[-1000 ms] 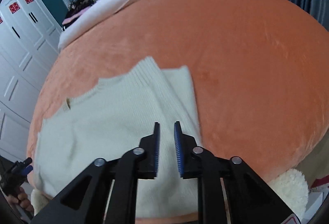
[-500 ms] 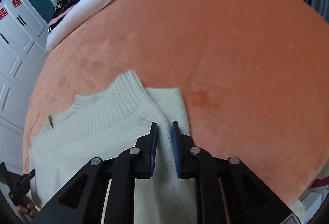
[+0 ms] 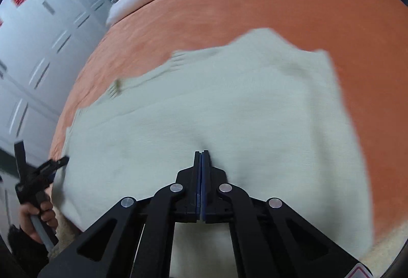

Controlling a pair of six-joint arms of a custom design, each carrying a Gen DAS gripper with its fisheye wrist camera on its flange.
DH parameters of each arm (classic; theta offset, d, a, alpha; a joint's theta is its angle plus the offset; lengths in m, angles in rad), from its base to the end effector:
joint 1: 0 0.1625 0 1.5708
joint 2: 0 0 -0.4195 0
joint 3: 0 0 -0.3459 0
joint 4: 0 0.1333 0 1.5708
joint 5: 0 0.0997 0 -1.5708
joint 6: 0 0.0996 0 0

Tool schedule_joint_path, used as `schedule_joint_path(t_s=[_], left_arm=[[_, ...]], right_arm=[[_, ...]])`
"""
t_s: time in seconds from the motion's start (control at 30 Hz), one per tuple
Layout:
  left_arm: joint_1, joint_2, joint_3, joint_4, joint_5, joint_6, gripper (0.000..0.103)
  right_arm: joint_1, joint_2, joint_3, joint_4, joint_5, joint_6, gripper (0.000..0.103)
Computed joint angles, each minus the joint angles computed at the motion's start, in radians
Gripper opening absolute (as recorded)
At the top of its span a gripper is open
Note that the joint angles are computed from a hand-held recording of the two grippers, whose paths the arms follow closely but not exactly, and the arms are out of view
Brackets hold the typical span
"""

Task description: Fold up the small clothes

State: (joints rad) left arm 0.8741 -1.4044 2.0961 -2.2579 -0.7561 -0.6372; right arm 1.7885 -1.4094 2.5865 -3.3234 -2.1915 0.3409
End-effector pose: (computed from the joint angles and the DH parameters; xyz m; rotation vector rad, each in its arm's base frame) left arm -0.1215 -0.4659 0.2868 0.0744 2.4210 -0.6421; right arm 0.1444 -0.3038 0.2434 -0.3974 -2.5232 0.9483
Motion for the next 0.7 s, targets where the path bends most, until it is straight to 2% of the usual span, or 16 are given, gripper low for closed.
schedule_joint_path(t_s=[0.03,0.07,0.1,0.13,0.17,0.23,0.3,0.37,0.47,0.5,0.53,0.57,0.6,0.63,0.7], left_arm=[[0.002,-0.004,0.009,-0.026,-0.005,0.003,0.072],[0.004,-0.007,0.019,-0.054,-0.013,0.006,0.073],[0.007,-0.012,0.025,-0.078,-0.025,-0.004,0.075],[0.012,-0.014,0.029,-0.101,-0.041,-0.012,0.079],[0.018,-0.018,0.034,-0.128,-0.059,-0.018,0.082],[0.028,-0.018,0.038,-0.175,-0.080,-0.045,0.089],[0.041,-0.005,0.025,-0.187,-0.099,-0.066,0.094],[0.051,0.011,0.007,-0.183,-0.112,-0.089,0.096],[0.056,0.030,-0.012,-0.178,-0.106,-0.108,0.094],[0.053,0.033,-0.014,-0.179,-0.097,-0.110,0.080],[0.052,0.035,-0.014,-0.190,-0.105,-0.094,0.048],[0.062,0.035,-0.017,-0.214,-0.154,-0.070,0.031],[0.067,0.034,-0.032,-0.200,-0.176,-0.088,0.023],[0.056,0.026,-0.034,-0.206,-0.181,-0.100,0.018],[0.018,0.015,-0.039,-0.227,-0.194,-0.088,0.017]], right_arm=[[-0.035,-0.061,0.030,0.036,-0.031,0.040,0.000],[-0.028,-0.115,0.036,0.098,-0.091,0.083,0.000],[-0.007,-0.145,0.038,0.122,-0.109,0.125,0.000],[0.036,-0.140,0.020,0.148,-0.152,0.167,0.008],[0.080,-0.111,-0.004,0.138,-0.170,0.167,0.009],[0.143,-0.027,-0.082,0.104,-0.114,0.098,0.009],[0.157,0.066,-0.186,0.129,-0.025,0.021,0.010],[0.154,0.200,-0.304,0.133,0.048,-0.033,0.010],[0.126,0.339,-0.429,0.207,0.107,-0.039,0.010],[0.113,0.377,-0.460,0.253,0.117,-0.023,0.009],[0.113,0.419,-0.475,0.273,0.091,0.001,0.000],[0.102,0.444,-0.482,0.252,0.081,-0.018,0.000],[0.091,0.457,-0.472,0.197,0.103,-0.045,0.000],[0.080,0.428,-0.430,0.166,0.121,-0.042,0.000],[0.059,0.413,-0.420,0.159,0.177,-0.006,0.000]])
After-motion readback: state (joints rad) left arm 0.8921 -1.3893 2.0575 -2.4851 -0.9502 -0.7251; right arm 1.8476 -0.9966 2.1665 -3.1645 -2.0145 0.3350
